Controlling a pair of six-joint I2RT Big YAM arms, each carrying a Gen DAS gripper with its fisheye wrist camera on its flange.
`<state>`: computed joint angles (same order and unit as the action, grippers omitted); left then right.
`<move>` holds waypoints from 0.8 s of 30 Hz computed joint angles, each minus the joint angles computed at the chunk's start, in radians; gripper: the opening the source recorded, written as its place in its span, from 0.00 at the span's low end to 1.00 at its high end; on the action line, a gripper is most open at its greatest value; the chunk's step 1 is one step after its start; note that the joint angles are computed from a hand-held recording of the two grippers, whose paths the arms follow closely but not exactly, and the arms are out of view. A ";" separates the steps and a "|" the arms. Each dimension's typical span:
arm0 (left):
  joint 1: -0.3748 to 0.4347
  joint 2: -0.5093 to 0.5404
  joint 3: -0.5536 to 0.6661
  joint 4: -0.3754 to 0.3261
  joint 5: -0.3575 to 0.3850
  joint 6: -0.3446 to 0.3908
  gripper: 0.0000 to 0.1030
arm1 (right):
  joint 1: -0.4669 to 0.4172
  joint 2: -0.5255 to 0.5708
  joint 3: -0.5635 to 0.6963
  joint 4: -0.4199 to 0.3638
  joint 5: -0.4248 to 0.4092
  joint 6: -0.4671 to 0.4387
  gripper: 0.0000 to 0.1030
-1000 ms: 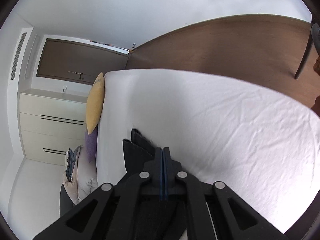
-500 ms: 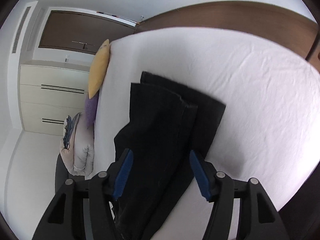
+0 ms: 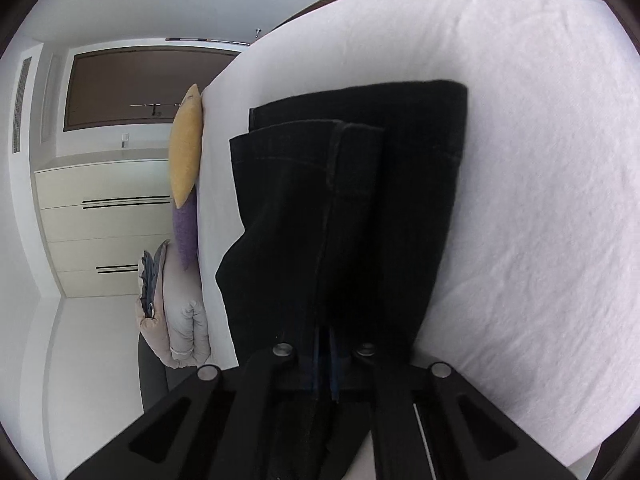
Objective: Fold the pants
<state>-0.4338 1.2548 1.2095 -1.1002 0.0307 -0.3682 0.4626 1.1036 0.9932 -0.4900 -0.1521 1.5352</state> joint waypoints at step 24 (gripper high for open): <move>0.006 -0.019 0.016 -0.100 0.004 0.057 0.15 | -0.136 0.033 0.054 -0.044 0.014 -0.193 0.05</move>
<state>-0.4274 1.2361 1.2257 -1.2002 0.0344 -0.3107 0.3265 1.1371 1.0472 -0.5338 -0.1382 1.3424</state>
